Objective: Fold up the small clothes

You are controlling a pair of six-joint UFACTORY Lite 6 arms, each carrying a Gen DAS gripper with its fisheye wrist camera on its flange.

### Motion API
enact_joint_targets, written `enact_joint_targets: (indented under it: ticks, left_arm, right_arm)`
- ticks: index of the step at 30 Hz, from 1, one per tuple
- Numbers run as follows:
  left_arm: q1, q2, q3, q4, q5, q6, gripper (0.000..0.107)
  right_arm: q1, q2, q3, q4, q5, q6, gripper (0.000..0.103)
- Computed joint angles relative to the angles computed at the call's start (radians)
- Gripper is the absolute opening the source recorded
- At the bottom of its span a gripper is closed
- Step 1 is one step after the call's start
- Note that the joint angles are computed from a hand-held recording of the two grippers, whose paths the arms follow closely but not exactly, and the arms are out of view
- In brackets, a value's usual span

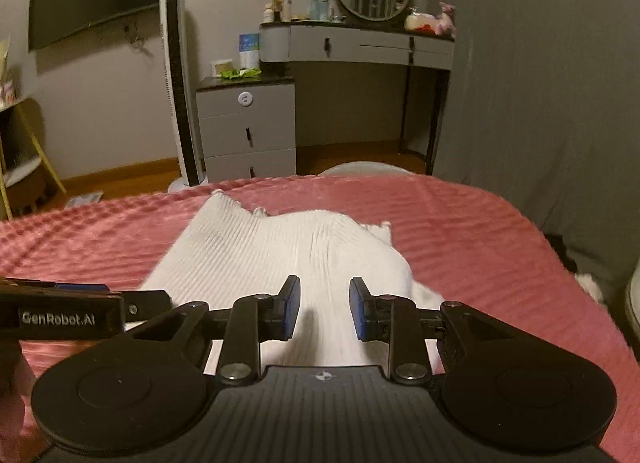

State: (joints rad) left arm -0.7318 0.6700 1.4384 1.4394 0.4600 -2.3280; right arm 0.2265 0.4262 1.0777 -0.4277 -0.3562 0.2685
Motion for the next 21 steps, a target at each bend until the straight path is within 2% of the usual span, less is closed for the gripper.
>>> enact_joint_targets:
  ticks: [2, 3, 5, 6, 9, 12, 16, 19, 21]
  left_arm:
    - [-0.003, 0.058, 0.014, 0.107, 0.013, -0.090, 0.098]
    - [-0.004, 0.077, 0.023, 0.146, 0.018, -0.113, 0.100]
    - [-0.014, 0.137, 0.051, 0.224, 0.056, -0.144, 0.103]
    - [-0.018, 0.156, 0.067, 0.239, 0.074, -0.139, 0.103]
    - [-0.020, 0.167, 0.084, 0.226, 0.084, -0.128, 0.103]
    - [-0.010, 0.062, -0.027, 0.277, 0.041, -0.208, 0.103]
    - [-0.016, -0.129, -0.242, 0.406, -0.019, -0.401, 0.103]
    - [-0.030, -0.228, -0.364, 0.577, -0.063, -0.583, 0.103]
    - [-0.026, -0.233, -0.383, 0.685, -0.115, -0.703, 0.103]
  right_arm:
    - [0.010, 0.092, 0.039, 0.139, -0.015, -0.209, 0.023]
    - [-0.006, 0.139, 0.043, 0.166, -0.056, -0.305, 0.024]
    - [-0.051, 0.182, -0.003, 0.145, -0.213, -0.371, 0.026]
    - [-0.071, 0.201, -0.015, 0.131, -0.262, -0.341, 0.028]
    - [-0.107, 0.244, 0.032, 0.036, -0.272, -0.156, 0.032]
    - [-0.103, 0.217, 0.011, 0.046, -0.268, -0.166, 0.032]
    - [-0.127, 0.038, -0.066, -0.112, -0.141, 0.069, 0.033]
    - [-0.207, -0.114, -0.216, -0.363, -0.208, 0.302, 0.033]
    - [-0.238, -0.175, -0.295, -0.456, -0.208, 0.352, 0.033]
